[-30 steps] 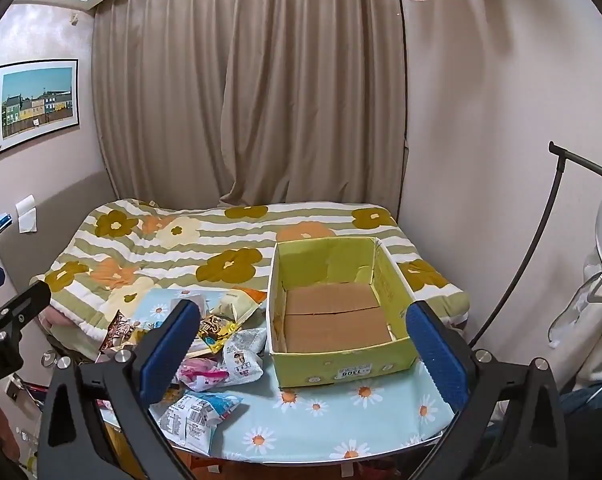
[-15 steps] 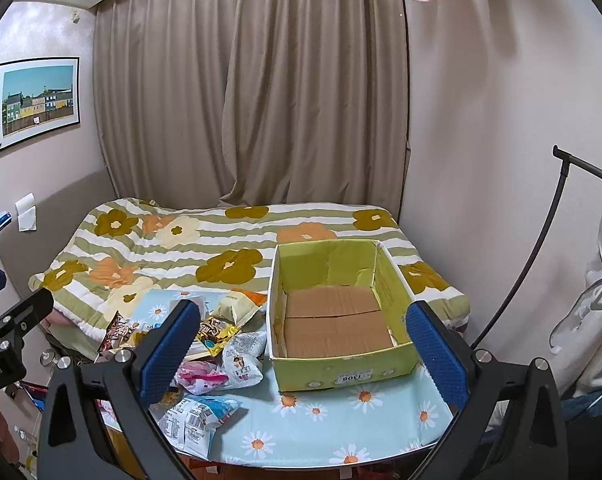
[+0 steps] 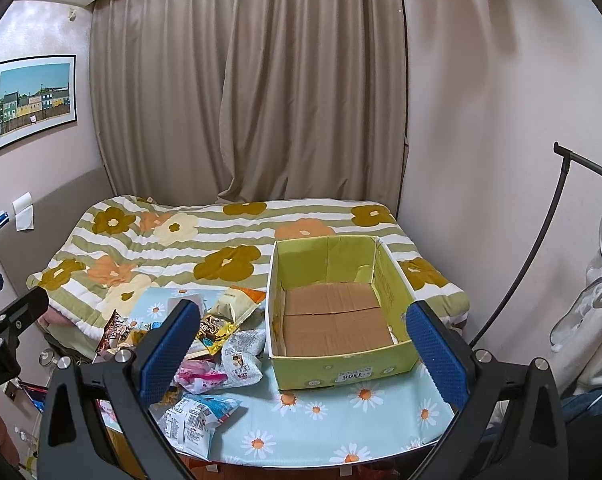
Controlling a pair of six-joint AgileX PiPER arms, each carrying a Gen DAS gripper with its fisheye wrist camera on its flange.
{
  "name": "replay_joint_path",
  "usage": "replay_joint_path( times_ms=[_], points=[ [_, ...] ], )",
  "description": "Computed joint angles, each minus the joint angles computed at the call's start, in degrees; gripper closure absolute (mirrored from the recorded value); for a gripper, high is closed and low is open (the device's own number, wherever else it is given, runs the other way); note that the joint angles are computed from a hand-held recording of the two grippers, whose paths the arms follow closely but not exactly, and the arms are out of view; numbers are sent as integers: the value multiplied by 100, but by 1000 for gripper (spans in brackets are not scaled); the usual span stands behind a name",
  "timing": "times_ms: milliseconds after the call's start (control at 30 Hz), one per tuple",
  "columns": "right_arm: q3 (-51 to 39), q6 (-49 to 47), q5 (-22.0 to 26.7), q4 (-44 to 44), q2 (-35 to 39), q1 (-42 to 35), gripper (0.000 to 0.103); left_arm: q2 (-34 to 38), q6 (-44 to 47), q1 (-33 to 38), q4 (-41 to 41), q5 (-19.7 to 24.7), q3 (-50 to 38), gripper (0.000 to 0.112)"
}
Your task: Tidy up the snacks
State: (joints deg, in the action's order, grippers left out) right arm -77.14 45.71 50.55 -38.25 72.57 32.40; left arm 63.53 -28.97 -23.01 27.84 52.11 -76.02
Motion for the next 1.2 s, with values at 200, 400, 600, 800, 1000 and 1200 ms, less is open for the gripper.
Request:
replay_joint_path(
  times_ms=[200, 400, 600, 800, 1000, 1200],
  points=[
    [-41, -35, 24, 39, 17, -2, 1, 6, -16, -4, 18, -9, 12, 9],
    [-29, 12, 40, -18, 8, 41, 1, 10, -23, -4, 32, -24, 11, 9],
    [-68, -9, 64, 2, 32, 33, 1, -36, -115, -20, 166, -108, 121, 9],
    [-67, -7, 80, 12, 19, 50, 1, -107, -340, -90, 460, -154, 241, 9],
    [-81, -31, 72, 34, 28, 40, 1, -139, -91, 71, 145, -188, 245, 9],
    [-98, -57, 80, 56, 31, 24, 1, -168, 98, 160, -97, -205, 259, 9]
  ],
)
